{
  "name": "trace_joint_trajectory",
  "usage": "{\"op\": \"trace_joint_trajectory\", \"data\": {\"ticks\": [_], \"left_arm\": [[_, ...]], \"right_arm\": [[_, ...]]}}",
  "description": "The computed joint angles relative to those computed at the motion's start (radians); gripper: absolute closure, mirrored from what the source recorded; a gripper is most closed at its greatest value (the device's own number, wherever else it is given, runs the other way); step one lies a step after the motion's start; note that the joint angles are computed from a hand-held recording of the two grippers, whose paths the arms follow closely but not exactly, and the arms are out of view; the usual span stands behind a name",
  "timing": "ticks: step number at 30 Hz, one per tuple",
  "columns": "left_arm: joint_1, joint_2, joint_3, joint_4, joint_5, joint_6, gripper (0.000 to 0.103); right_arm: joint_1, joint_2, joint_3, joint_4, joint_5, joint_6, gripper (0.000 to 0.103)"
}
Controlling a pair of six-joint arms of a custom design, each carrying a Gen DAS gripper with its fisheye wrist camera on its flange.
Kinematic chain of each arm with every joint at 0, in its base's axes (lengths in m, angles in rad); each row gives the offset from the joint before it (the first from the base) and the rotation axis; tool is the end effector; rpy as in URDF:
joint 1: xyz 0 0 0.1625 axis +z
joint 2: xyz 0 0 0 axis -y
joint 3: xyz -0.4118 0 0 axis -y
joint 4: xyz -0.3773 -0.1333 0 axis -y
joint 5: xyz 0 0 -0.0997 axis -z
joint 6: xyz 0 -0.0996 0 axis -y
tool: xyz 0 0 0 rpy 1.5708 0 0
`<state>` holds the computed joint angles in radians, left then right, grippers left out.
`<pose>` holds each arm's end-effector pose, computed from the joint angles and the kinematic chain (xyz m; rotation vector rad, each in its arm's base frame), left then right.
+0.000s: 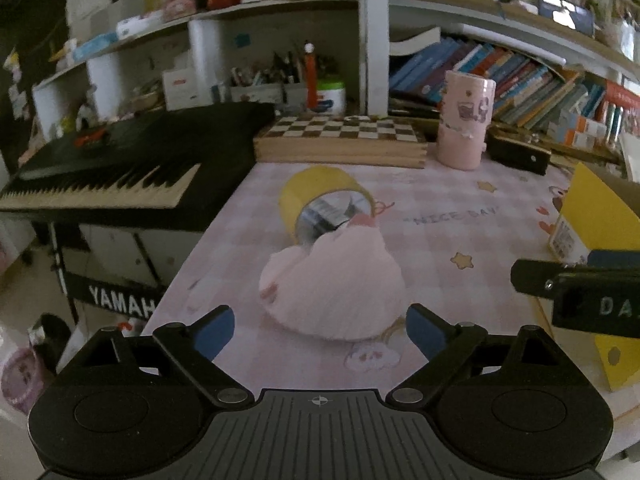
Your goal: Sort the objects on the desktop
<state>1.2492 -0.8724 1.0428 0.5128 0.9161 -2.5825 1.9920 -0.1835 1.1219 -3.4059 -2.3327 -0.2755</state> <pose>-0.0167 -0.6637 0.2867 0.6248 2.1704 -0.9629 0.3641 -0.6548 -0.0338 0.3550 -2.2279 1.1273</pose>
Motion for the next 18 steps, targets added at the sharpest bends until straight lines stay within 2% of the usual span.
{"op": "trace_joint_trajectory", "data": {"ticks": [2,10,16,18], "left_arm": [[0.001,0.027,-0.023,-0.011,0.006,0.037,0.008],[-0.007,0.152,-0.123,-0.057,-0.082,0.205,0.008],[-0.003,0.176,-0.102,-0.196,-0.135,0.416,0.009],[-0.001,0.169,-0.093,-0.213,-0.131,0.435,0.016]], "right_arm": [[-0.006,-0.002,-0.007,0.003,0.004,-0.004,0.018],[-0.025,-0.008,-0.024,0.05,0.018,-0.008,0.018],[-0.039,-0.005,-0.05,0.088,0.04,-0.009,0.018],[-0.043,0.0,-0.064,0.104,0.05,-0.008,0.018]]}}
